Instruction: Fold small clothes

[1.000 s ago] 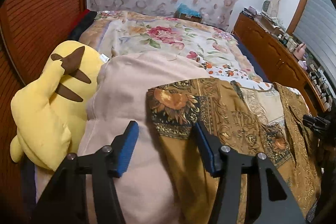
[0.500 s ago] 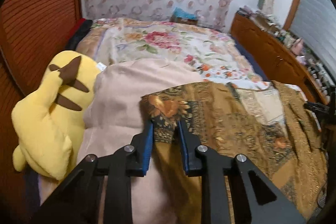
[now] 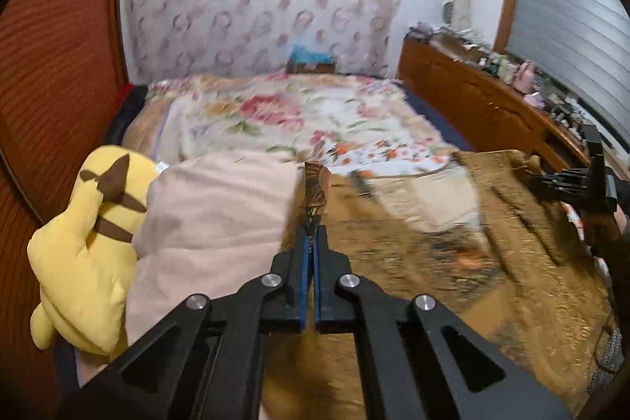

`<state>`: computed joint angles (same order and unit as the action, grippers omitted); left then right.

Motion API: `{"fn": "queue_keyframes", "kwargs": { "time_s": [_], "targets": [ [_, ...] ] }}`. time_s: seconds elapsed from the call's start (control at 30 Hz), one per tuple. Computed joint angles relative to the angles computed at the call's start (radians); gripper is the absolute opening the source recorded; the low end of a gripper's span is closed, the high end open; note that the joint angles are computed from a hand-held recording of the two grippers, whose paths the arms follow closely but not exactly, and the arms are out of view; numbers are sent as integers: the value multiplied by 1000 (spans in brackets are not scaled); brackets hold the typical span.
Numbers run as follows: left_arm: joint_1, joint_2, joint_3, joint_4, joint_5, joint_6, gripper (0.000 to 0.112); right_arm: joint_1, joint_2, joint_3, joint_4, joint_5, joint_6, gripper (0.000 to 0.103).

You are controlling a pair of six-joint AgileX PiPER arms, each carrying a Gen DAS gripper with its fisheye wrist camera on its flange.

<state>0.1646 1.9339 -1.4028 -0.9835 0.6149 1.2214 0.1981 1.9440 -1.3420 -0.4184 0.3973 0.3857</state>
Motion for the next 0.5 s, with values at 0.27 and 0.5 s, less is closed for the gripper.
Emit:
{"fn": "queue_keyframes", "kwargs": {
  "time_s": [0.27,0.5],
  "targets": [
    [94,-269,314,-293,30,308,0,91,-300,283,-333,-43,383,1],
    [262,-443,551,-351,98,429,0,226,-629,566,-482,11,653,1]
  ]
}}
